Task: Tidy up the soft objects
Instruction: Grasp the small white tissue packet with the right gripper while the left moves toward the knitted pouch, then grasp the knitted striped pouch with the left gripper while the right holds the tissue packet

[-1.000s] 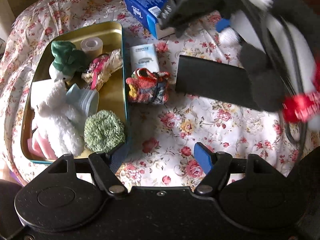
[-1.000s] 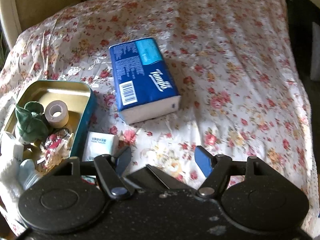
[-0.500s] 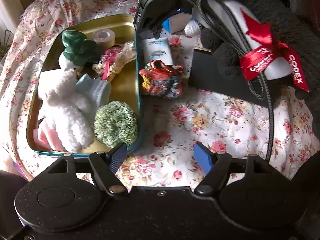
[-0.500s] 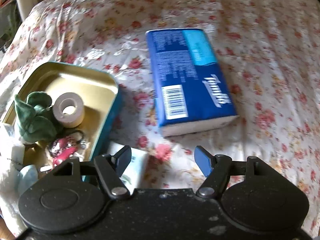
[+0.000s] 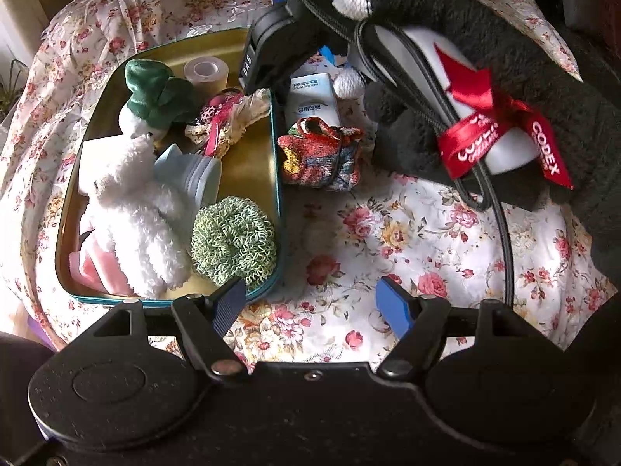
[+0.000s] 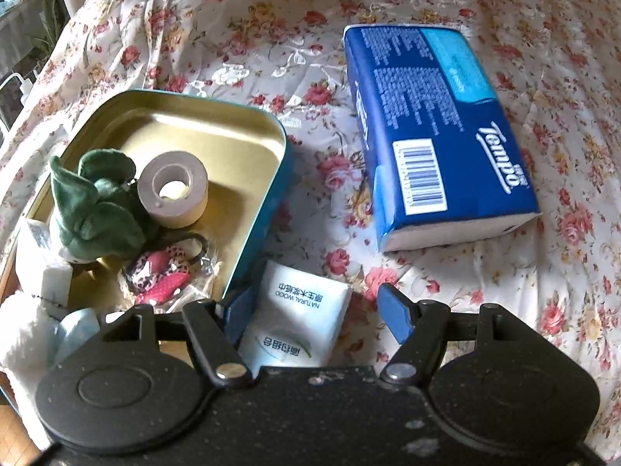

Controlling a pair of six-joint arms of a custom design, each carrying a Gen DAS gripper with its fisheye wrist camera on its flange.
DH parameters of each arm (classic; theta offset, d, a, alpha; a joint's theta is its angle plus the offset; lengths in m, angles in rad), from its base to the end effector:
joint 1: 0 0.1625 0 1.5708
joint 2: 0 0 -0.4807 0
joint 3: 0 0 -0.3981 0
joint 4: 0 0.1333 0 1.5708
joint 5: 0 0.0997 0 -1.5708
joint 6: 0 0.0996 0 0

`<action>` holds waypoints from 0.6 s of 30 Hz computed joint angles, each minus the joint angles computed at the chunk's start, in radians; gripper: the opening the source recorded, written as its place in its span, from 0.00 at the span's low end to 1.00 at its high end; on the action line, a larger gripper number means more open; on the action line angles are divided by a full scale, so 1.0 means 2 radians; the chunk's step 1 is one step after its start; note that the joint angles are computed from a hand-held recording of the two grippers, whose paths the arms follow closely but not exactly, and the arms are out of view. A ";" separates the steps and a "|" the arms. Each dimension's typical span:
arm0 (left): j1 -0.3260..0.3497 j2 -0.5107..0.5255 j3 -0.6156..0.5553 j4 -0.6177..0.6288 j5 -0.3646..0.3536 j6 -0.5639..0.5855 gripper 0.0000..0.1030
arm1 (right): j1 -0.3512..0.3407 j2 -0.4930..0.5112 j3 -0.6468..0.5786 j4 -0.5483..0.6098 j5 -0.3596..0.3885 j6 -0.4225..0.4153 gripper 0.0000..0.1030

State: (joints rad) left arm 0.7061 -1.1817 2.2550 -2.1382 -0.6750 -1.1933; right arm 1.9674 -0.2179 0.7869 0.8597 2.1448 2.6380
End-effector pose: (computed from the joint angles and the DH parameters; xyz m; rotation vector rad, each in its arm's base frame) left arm -0.1898 -0.4392 0.1547 -0.0902 2.2130 -0.6118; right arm 0.3504 -0.6315 -0.0450 1.0644 -2.3265 0.1414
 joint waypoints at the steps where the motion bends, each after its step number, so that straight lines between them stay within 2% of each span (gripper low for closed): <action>1: 0.001 0.000 0.000 0.000 0.000 0.001 0.67 | 0.000 0.000 0.000 0.000 0.000 0.001 0.67; 4: 0.002 0.000 0.000 -0.001 0.000 0.001 0.67 | -0.002 0.003 -0.011 0.018 -0.009 0.011 0.57; 5: 0.002 0.001 0.000 -0.001 0.000 0.002 0.67 | -0.002 0.008 -0.021 0.031 -0.013 0.018 0.49; 11: 0.002 0.002 0.000 -0.003 0.002 0.004 0.67 | -0.003 0.002 -0.020 0.023 0.003 0.040 0.47; 15: 0.004 0.001 -0.001 -0.008 0.004 0.005 0.67 | -0.005 -0.009 -0.014 0.009 0.029 0.065 0.47; 18: 0.003 0.001 -0.001 -0.012 0.008 0.008 0.67 | -0.014 -0.012 -0.028 0.027 0.022 0.106 0.46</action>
State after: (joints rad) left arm 0.7126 -1.1807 2.2530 -2.1614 -0.6589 -1.1773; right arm 1.9394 -0.2428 0.7318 0.9131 2.1896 2.8505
